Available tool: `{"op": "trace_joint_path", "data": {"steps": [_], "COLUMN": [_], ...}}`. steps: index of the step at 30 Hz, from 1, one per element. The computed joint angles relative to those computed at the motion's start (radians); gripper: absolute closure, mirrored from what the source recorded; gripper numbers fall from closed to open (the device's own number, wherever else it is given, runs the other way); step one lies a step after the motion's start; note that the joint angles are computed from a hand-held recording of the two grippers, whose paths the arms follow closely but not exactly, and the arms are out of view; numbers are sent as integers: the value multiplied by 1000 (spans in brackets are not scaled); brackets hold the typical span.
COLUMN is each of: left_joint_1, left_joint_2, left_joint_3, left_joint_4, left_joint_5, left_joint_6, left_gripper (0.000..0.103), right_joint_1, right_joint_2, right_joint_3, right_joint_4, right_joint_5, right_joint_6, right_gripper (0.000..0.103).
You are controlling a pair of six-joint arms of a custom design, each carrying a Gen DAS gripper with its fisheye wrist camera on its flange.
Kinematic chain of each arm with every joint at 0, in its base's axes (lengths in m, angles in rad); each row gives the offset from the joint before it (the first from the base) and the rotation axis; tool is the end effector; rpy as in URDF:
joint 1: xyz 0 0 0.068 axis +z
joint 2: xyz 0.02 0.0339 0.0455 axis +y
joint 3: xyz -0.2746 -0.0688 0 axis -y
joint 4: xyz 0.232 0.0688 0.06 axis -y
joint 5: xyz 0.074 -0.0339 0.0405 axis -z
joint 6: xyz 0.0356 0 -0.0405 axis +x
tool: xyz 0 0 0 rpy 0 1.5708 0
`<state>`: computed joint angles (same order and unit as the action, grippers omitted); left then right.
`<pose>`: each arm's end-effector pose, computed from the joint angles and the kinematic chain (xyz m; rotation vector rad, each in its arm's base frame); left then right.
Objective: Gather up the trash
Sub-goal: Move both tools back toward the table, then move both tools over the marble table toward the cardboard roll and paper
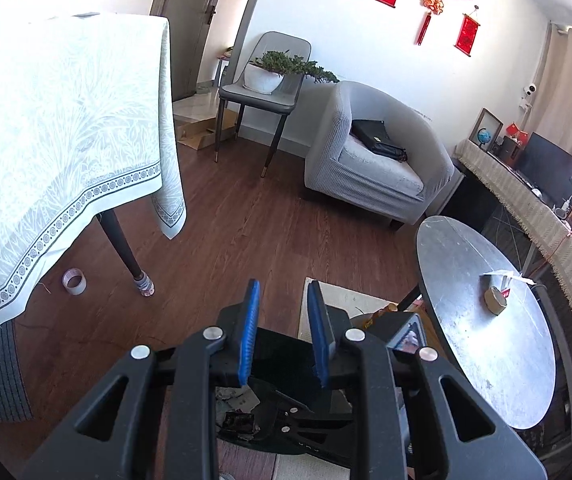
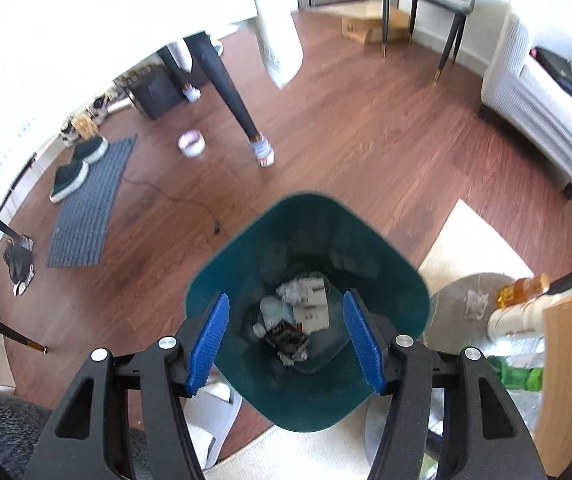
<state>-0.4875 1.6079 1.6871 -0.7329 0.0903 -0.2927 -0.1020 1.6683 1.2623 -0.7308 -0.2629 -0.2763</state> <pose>0.3021 -0.1638 0.3995 0.2715 2.2572 -0.5216 0.3284 -0.0243 0.2520 -0.3086 2.6415 0.2350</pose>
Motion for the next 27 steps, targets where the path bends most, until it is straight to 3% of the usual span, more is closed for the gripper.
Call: {"op": "trace_joint_path", "data": {"steps": [11, 27], "left_joint_1": [-27, -228], "left_joint_2": [-2, 98], "left_joint_3": [33, 144], "left_joint_4": [14, -11], "left_joint_5": [-54, -164], "left_joint_6": [-48, -58], "left_gripper": [78, 78], "right_joint_1": [-104, -394], "right_joint_2": [-158, -224], "right_joint_3": [57, 158], "right_joint_4": [-52, -142], "right_joint_5": [-79, -197], "right_joint_6": [-40, -130], "right_gripper": [54, 55]}}
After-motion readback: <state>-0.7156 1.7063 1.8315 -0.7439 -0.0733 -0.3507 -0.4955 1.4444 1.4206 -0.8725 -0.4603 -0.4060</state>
